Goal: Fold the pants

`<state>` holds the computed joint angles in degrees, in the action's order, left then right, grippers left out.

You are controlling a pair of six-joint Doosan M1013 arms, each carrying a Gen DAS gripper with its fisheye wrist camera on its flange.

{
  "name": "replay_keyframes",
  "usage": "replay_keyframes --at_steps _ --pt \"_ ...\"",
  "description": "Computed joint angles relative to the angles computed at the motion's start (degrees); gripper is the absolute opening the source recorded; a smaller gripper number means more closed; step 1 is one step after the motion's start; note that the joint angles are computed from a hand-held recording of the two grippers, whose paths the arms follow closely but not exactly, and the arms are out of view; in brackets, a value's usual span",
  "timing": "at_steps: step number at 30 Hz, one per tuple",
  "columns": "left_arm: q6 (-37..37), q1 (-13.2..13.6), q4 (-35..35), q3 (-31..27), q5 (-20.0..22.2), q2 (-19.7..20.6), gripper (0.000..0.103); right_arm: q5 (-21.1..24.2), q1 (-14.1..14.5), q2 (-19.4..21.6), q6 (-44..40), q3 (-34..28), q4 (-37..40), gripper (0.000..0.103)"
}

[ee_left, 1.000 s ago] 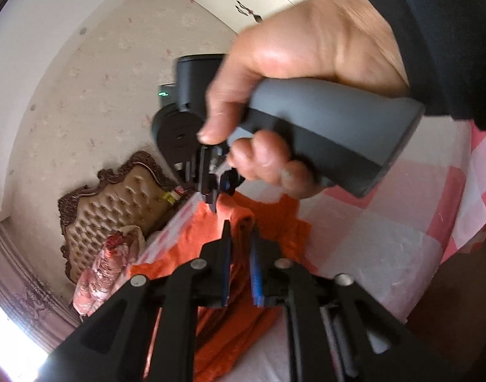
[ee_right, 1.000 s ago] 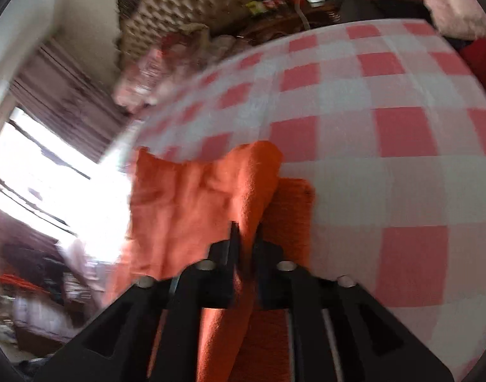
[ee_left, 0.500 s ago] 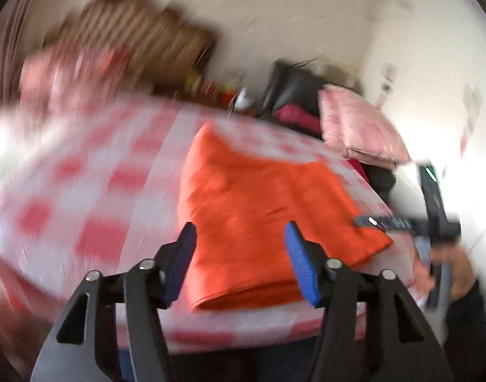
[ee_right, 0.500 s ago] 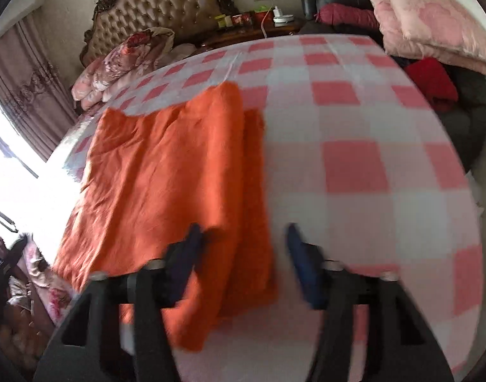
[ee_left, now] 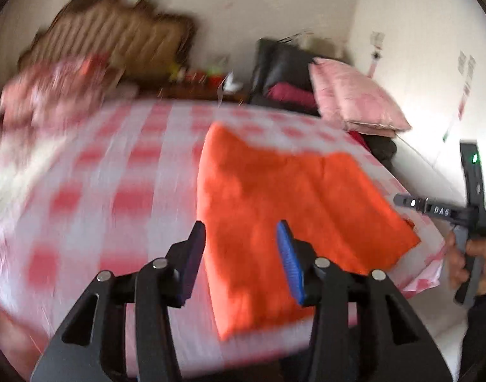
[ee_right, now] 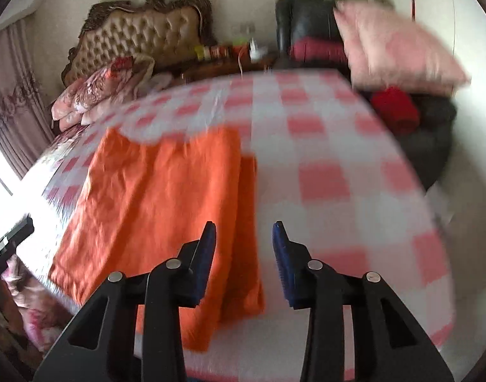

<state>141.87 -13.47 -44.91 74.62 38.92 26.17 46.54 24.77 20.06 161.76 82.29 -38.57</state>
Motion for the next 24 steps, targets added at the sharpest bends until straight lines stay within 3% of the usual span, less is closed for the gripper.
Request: replay_keyframes --at_steps 1,2,3,5,7,9,11,13,15,17,18,19,20,22,24 --pt "1.69 -0.41 0.18 -3.20 1.94 1.74 0.037 0.80 -0.06 0.83 -3.18 -1.98 0.29 0.037" --pt "2.08 -0.90 0.99 -4.28 1.67 2.31 0.018 1.31 -0.16 1.57 -5.06 -3.31 0.46 0.038" --pt "1.64 -1.64 3.18 -6.44 0.92 3.74 0.014 2.71 -0.17 2.70 -6.82 -5.15 0.36 0.038" --pt "0.00 -2.43 6.30 -14.95 6.77 9.17 0.013 6.16 -0.27 5.57 -10.87 -9.64 0.70 0.039" --pt "-3.06 -3.15 11.02 -20.80 9.64 12.97 0.013 7.64 -0.38 7.70 -13.46 -12.61 0.13 0.050" --pt "-9.88 -4.12 19.31 -29.59 14.91 18.50 0.013 10.47 -0.69 10.53 -16.66 -16.02 -0.72 0.059" --pt "-17.68 -4.39 26.16 -34.94 16.18 21.95 0.013 14.54 -1.24 12.97 -19.27 -18.73 0.01 0.059" --pt "-20.96 -3.55 24.07 -39.24 19.62 24.37 0.013 16.28 -1.90 14.22 -19.80 -19.62 1.79 0.059" --pt "-19.60 -3.32 21.97 -34.86 16.03 21.68 0.019 15.04 -2.03 13.76 -18.61 -18.19 1.69 0.061" --pt "-14.26 -2.85 15.58 -25.88 8.46 16.27 0.050 15.05 -1.78 13.52 -17.17 -17.72 0.21 0.065" --pt "-13.02 -2.77 12.70 -20.98 3.80 13.31 0.075 15.29 -1.77 13.53 -16.90 -17.69 0.09 0.066" --pt "-13.15 -2.85 11.10 -17.41 0.29 11.12 0.089 15.33 -1.74 13.46 -16.61 -17.55 -0.06 0.066" --pt "-12.97 -2.77 8.37 -13.38 -2.34 8.64 0.090 15.42 -1.58 13.41 -16.20 -17.48 -0.66 0.066" --pt "-13.51 -2.72 7.33 -9.87 -1.20 6.16 0.090 15.71 -0.99 13.12 -14.81 -17.08 -2.84 0.066" --pt "-11.46 -3.24 7.60 -4.67 -2.73 3.11 0.090 15.53 -0.32 12.58 -13.37 -16.37 -4.21 0.071"
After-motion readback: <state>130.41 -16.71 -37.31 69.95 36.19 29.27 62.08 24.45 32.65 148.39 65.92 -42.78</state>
